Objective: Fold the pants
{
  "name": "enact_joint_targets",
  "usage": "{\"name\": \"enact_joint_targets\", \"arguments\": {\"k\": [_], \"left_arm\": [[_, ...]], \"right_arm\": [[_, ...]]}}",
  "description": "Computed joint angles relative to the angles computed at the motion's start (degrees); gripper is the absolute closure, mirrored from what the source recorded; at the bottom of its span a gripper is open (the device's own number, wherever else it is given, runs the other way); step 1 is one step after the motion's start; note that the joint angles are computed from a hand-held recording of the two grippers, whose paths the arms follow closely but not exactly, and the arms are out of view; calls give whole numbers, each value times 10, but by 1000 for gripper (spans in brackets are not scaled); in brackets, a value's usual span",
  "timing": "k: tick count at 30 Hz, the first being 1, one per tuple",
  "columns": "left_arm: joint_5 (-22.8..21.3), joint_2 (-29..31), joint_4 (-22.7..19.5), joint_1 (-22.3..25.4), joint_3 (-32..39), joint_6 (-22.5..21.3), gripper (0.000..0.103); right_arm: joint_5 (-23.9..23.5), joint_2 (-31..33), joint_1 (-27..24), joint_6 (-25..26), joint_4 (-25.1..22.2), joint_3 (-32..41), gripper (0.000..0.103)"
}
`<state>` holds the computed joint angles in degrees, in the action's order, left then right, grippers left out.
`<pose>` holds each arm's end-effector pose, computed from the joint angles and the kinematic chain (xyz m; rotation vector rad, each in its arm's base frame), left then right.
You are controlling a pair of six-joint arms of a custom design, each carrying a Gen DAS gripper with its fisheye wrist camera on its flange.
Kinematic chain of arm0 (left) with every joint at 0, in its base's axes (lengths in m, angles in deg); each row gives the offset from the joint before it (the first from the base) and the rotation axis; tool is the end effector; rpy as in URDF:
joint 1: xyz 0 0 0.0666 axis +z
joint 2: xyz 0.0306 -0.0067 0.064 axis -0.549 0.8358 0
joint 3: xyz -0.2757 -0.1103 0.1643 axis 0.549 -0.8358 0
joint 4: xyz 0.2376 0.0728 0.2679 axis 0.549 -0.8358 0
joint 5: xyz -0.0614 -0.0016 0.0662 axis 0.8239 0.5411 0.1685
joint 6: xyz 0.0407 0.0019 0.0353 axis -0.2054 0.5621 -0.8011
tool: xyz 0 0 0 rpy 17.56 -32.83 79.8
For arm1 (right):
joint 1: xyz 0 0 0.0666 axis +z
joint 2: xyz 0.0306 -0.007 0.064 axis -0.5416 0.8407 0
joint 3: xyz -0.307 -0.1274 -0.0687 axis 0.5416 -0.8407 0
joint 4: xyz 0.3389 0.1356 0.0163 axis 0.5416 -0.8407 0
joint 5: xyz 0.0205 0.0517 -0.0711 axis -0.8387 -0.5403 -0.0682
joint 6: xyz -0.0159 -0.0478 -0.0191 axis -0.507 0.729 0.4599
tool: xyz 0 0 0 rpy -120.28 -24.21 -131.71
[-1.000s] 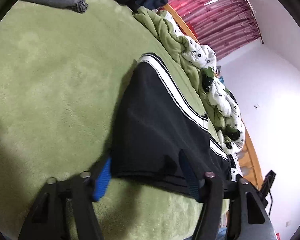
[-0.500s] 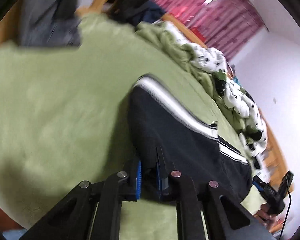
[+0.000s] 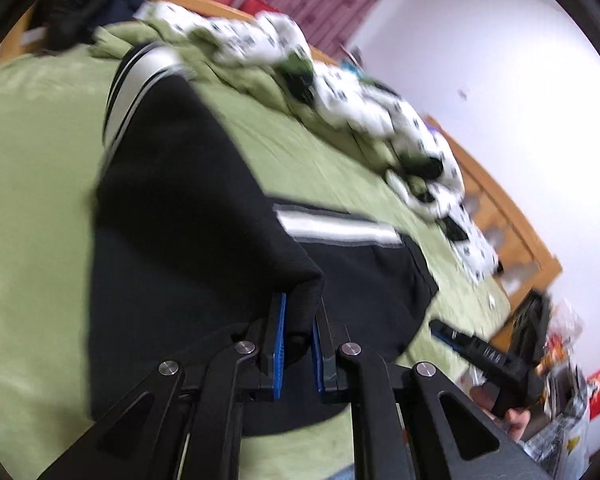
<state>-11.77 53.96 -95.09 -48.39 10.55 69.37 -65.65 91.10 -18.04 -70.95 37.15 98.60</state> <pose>0.4054 -0.1247 0.4263 0.1179 2.3000 -0.7987 0.3813 0.1019 0.4492 0.4672 2.3075 0.5371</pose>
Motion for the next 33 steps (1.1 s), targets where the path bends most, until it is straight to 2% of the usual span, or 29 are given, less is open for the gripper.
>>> {"name": "enact_joint_targets", "arguments": {"k": [4, 8, 9, 10, 12, 13, 15, 19, 22, 24, 26, 27, 28, 31, 33], "left_arm": [[-10, 21, -6, -35, -13, 2, 93], [42, 14, 0, -14, -36, 19, 91], [50, 7, 5, -9, -41, 21, 87], [73, -5, 4, 3, -49, 12, 74], [130, -27, 12, 27, -67, 0, 60], [142, -44, 17, 40, -81, -7, 58], [119, -79, 7, 60, -104, -39, 44], [37, -118, -19, 83, -138, -90, 43], [-5, -131, -37, 100, -160, -117, 41], [-7, -131, -40, 112, -171, -129, 41], [3, -126, -36, 123, -182, -122, 41], [13, -125, -35, 132, -187, -119, 41], [30, -126, -30, 141, -192, -111, 41], [54, -128, -18, 149, -195, -95, 41], [49, -127, -7, 141, -194, -85, 41]], "right_arm": [[-8, -6, 12, 1, 2, -6, 60], [-10, 13, 44, 18, -6, 13, 60], [-10, 18, 51, 20, -6, 18, 60], [-7, 26, 64, 23, -3, 28, 60], [-9, 37, 80, 23, 9, 39, 59], [-14, 41, 84, 22, 14, 43, 58], [-34, 65, 99, 14, 27, 67, 58], [-46, 119, 123, 13, 27, 126, 56], [-29, 178, 140, 9, -14, 192, 55], [-39, 212, 141, 6, -28, 224, 55], [-60, 242, 137, 2, -34, 249, 56], [-72, 257, 135, 0, -36, 261, 62], [-84, 263, 133, 5, -33, 267, 86], [-69, 258, 137, 49, -14, 277, 91], [-80, 250, 131, 65, 3, 285, 92]]}}
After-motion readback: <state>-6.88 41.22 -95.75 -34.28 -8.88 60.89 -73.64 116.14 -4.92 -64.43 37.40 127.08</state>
